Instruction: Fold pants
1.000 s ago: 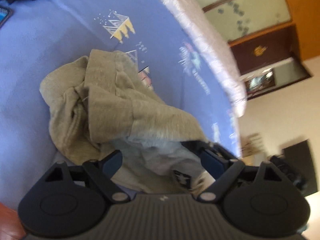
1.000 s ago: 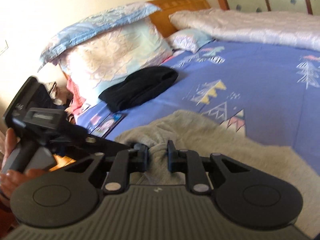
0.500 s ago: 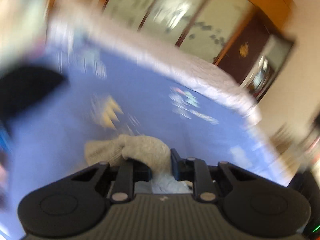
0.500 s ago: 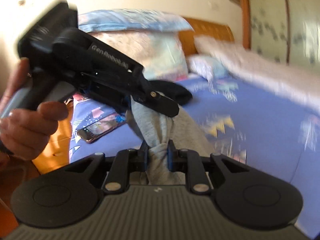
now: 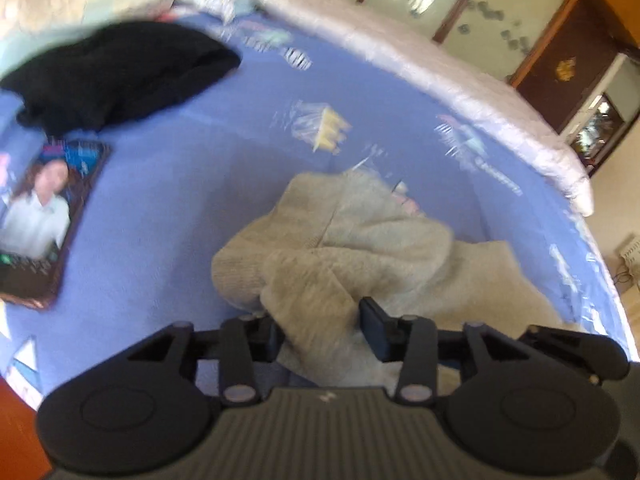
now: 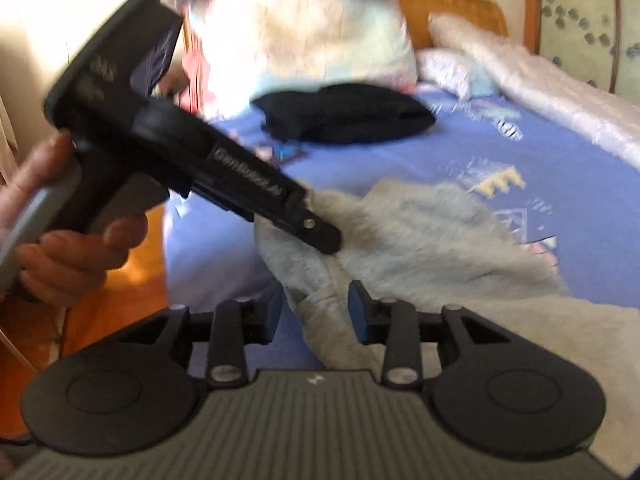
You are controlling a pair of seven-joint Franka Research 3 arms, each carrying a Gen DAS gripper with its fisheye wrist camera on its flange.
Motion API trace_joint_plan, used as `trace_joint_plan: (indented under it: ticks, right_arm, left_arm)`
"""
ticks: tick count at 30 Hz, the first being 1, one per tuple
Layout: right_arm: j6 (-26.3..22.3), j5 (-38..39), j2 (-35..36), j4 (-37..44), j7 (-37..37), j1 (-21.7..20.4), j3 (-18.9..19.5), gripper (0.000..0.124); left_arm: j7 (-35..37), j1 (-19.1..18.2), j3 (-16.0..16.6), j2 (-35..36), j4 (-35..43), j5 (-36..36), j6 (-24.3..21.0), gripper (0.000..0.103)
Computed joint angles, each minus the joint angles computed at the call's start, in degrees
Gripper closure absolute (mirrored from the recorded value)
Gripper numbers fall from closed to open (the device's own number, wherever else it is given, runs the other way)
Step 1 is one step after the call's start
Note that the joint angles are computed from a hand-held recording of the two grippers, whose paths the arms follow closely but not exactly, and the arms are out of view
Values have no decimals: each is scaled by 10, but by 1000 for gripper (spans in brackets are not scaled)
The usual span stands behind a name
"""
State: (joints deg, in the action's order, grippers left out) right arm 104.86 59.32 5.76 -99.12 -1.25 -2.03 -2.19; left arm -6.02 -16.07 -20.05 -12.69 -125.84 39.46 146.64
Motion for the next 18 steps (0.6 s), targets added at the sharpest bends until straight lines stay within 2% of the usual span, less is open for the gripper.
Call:
trace_joint_plan:
  ticks: [2, 5, 7, 9, 11, 13, 14, 15, 16, 18]
  right_arm:
    - [-17, 17, -4, 1, 9, -17, -13, 85]
    - [-15, 6, -1, -1, 41, -37, -28, 85]
    - [-14, -31, 10, 6, 78, -45, -33, 86]
    - [-28, -88, 27, 21, 127, -45, -38, 85]
    - [-42, -65, 22, 5, 128, -64, -35, 85]
    - [-56, -56, 30, 11, 158, -72, -36, 85]
    - [-65, -54, 36, 19, 172, -77, -35, 85]
    - [-75, -51, 44, 27, 180, -81, -35, 86]
    - [-85, -50, 58, 45, 188, -85, -33, 87]
    - [-99, -50, 69, 62, 202, -91, -28, 88]
  left_arm:
    - [-20, 2, -6, -31, -16, 14, -6, 58]
    - [-60, 23, -14, -54, -12, 47, 13, 58]
    - [-38, 35, -10, -33, 15, 61, 24, 58]
    - [17, 34, -3, 17, 68, 60, 20, 57]
    - [95, 24, 23, 77, 111, 8, 57, 57]
    - [208, 14, 44, 139, 139, -126, 121, 59]
    - [273, 22, 34, 175, 160, -198, 137, 59]
    - [305, 10, 44, 203, 185, -231, 121, 65]
    - [305, 1, 53, 225, 209, -223, 87, 72]
    - [249, -36, 90, 262, 266, -113, -18, 81]
